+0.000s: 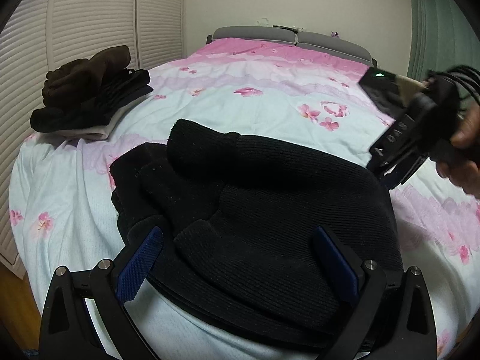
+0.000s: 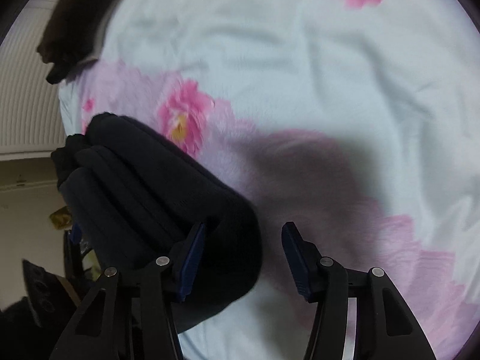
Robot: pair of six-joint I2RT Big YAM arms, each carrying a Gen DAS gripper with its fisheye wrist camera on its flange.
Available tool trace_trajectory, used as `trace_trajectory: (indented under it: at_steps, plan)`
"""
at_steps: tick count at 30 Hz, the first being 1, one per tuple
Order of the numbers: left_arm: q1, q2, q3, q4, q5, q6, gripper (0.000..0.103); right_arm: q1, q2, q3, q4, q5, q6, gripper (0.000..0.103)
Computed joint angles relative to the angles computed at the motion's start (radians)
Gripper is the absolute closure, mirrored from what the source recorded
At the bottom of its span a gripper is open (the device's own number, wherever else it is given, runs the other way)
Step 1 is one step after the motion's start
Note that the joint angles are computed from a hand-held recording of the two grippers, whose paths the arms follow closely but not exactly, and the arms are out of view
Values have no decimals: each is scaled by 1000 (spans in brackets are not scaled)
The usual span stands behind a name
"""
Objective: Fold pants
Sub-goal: 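Fold the held end over the bundle with the right tool and release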
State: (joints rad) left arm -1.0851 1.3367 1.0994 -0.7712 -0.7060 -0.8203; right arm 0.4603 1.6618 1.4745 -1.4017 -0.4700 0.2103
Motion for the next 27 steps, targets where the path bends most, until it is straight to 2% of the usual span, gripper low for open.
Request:
trace_trajectory:
  at_steps: [3,6,7,10,13,20,23,27]
  plan:
    - [4,-7,-14,15,3,-12,1,6,67,56,-106,-32,-12,48]
    - [2,-12,-24,32,-3,-8,0,24,112,89,-177,-22,-35,52]
    - [1,-10,-27,37,-7,-2,0,28,117,89,-181,-24,-31,60]
    - [-5,-5,-29,43,-19,9,0,43,112,91,-182,9,-11,67]
    - [-4,-8,-35,55,-19,13,0,38,76,65,-156,28,54,76]
    - [1,-16,-35,54,3,1,0,33,-59,-45,-24,72,231,79]
    - [5,-19,-38,59,12,6,0,2,-149,-162,102,29,363,79]
    - [5,-14,-34,59,10,17,0,-55,-265,-345,321,-84,551,78]
